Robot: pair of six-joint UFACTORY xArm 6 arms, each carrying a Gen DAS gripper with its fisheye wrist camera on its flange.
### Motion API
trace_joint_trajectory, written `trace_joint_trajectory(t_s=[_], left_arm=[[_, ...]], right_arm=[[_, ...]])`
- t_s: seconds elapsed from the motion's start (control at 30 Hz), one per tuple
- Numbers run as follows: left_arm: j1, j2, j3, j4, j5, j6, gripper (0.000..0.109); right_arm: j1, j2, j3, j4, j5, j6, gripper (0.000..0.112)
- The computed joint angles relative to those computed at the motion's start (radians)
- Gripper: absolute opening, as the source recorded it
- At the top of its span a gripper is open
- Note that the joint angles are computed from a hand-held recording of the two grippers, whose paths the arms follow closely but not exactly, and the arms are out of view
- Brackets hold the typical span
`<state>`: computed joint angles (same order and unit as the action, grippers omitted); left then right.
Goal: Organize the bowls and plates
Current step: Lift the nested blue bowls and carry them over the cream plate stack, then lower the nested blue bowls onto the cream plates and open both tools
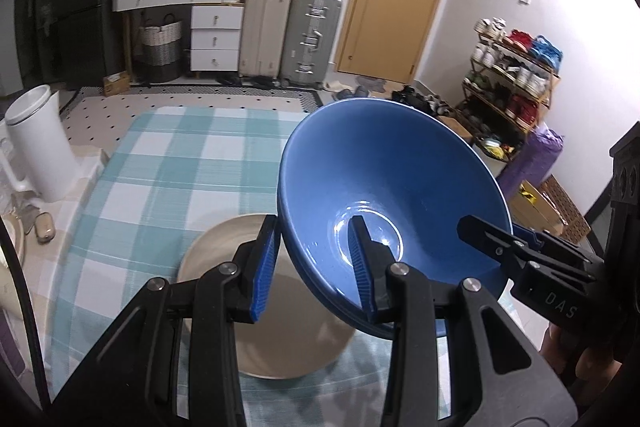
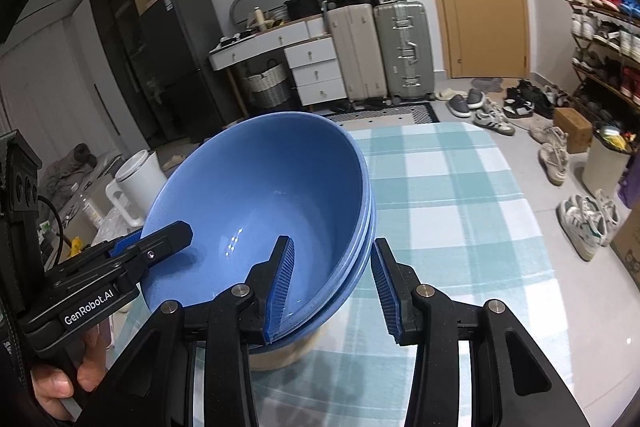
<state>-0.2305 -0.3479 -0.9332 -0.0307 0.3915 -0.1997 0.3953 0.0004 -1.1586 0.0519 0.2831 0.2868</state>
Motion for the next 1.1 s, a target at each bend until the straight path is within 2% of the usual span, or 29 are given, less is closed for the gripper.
trace_joint_trajectory(t_s=[0.23, 0.73, 1.1], left_arm=[[0.057, 0.017, 0.012, 0.004, -0.007, -0.006, 0.032], [0.118, 0.135, 0.025, 0.15, -0.063, -0.155, 0.032], [0.142, 0.218, 0.016, 0.169, -0.095, -0.171, 0.032]], right_arm=[[0.026, 0.098, -0.09, 0.087, 0.021, -0.088, 0.04], [0.047, 0.284, -0.25, 0.251, 0.06, -0.293, 0.04], [0.045, 0.366, -0.311, 0.304, 0.091, -0.352, 0.04]])
